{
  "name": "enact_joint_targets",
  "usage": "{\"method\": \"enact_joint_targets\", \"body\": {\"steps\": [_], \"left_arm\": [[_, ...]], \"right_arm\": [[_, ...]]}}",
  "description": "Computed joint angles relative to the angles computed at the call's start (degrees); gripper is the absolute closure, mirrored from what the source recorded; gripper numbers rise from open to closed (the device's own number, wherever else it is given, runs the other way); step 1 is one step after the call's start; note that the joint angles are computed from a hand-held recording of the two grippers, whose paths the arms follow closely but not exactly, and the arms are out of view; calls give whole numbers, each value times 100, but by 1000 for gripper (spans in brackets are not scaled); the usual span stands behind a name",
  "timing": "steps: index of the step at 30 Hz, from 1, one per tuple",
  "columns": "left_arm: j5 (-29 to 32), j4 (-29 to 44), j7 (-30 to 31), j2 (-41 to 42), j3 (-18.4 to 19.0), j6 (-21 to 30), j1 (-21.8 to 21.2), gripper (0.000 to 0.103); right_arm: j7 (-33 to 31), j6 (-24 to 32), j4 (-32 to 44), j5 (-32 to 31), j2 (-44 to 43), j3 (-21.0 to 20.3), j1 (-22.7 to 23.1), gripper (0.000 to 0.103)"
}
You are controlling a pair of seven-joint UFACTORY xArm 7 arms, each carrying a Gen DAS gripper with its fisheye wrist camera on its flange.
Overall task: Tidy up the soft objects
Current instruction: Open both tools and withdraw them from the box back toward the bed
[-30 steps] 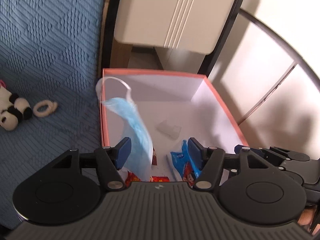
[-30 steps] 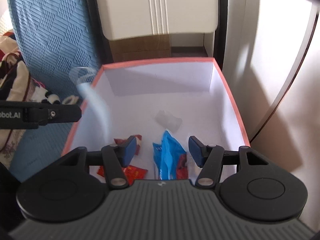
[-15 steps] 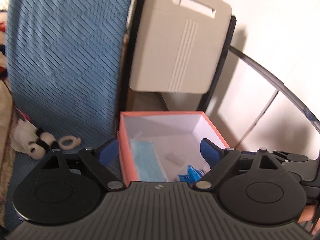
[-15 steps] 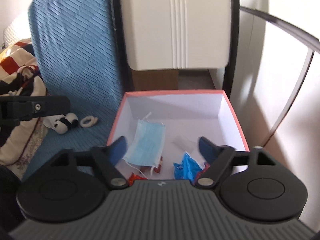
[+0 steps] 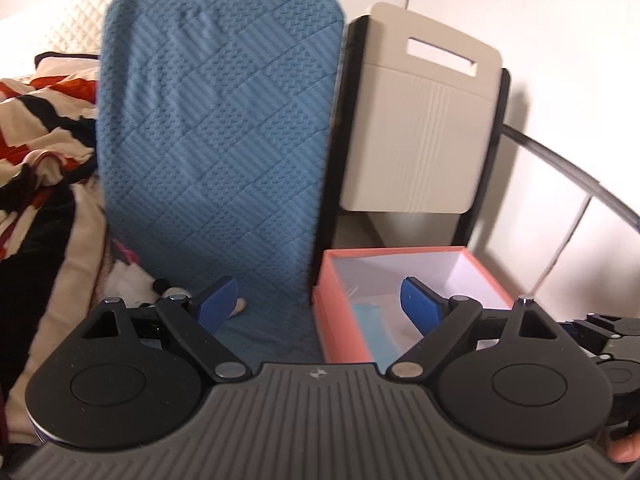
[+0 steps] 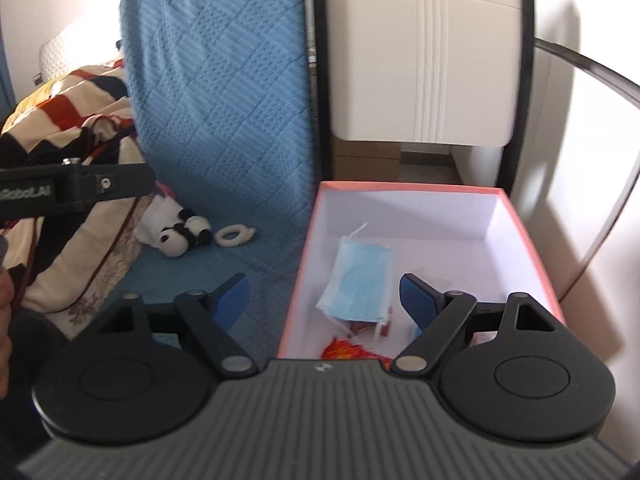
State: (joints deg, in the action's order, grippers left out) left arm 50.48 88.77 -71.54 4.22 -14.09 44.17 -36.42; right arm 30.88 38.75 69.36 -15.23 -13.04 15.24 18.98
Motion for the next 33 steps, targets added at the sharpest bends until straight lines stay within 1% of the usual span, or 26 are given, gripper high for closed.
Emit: {"method": "enact_joint_targets", "body": {"steps": [4, 6, 12, 19, 23, 29, 31, 33], "left_arm": [[-24, -637, -258, -428, 12, -214, 210, 12], [-79, -865, -275, -586, -53, -228, 340, 12], [78, -1515, -588, -1004, -274, -443, 722, 12], [117, -2165, -736, -1384, -510, -643, 1045, 12], [78, -2448, -748, -1578, -620, -693, 1220, 12], [-39, -2889, -857, -1878, -717, -989, 1513, 12], [-17, -2994, -936, -1927, -778, -1028, 1627, 12], [-56, -3061, -819, -1915, -779, -1109, 1687, 12]], "right_arm": [[156, -119, 1, -44, 182, 122, 115, 19], [213, -176, 0, -60, 276, 148, 192, 19], [402, -383, -48, -206, 483, 165, 382, 19], [676, -576, -141, -367, 701, 179, 592, 19], [833, -615, -143, -441, 853, 178, 725, 19], [1026, -581, -66, -571, 1065, 144, 912, 19], [1210, -508, 1, -846, 1153, 152, 965, 19], [1307, -491, 37, -997, 1224, 132, 1025, 19]]}}
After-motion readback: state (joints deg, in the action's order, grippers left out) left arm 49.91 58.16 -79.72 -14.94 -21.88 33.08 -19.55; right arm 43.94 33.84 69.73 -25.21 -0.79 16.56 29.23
